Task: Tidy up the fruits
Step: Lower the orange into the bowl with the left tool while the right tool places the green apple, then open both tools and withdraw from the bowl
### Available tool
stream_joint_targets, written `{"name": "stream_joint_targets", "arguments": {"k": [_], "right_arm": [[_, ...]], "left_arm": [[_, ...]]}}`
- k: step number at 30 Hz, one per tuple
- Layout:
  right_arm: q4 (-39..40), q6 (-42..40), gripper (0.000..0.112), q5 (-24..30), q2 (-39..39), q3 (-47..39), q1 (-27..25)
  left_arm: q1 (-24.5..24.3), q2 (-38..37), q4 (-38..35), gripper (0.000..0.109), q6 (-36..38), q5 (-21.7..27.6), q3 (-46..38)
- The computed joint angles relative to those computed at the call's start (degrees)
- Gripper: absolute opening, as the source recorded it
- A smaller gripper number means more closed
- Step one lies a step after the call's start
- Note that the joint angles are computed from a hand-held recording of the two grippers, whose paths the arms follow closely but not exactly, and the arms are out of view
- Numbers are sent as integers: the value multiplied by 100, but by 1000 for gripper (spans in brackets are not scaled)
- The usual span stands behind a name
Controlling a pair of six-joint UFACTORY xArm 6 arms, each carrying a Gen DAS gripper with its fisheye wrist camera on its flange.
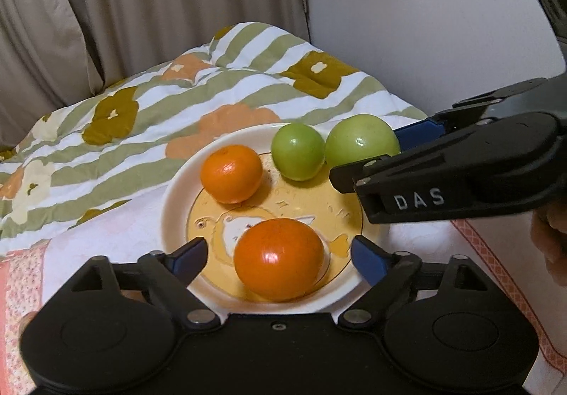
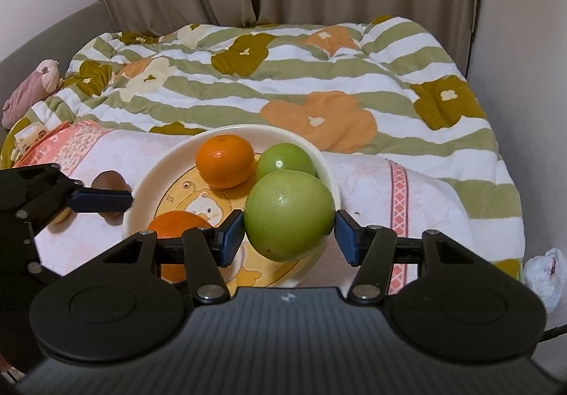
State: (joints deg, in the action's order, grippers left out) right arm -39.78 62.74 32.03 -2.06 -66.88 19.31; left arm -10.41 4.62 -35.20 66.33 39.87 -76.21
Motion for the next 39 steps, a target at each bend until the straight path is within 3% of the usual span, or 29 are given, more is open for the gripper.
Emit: {"name": "stream_joint_targets", "arguments": {"k": [8, 14, 15, 18, 19, 28, 39], "right_arm": [[461, -356, 71, 77, 372, -319, 29], [547, -413, 71, 65, 546, -444, 43], [411, -296, 73, 70, 531, -440, 59], [119, -161, 102, 211, 461, -465, 119], [-21, -47, 103, 289, 425, -462, 155], [-148, 139, 103, 573, 111, -346, 303], [-435, 433, 103, 1339, -211, -578, 771]], "left_arm": [[174, -49, 118, 95, -241, 136, -63], [224, -87, 230, 96, -308, -27, 39], [230, -98, 245, 96, -325, -66, 61], [230, -123, 336, 98, -425, -188, 103], [239, -145, 336, 98, -439, -203, 119], [339, -345, 402, 98, -577, -270, 230], [588, -726, 136, 98, -441, -200, 321]]}}
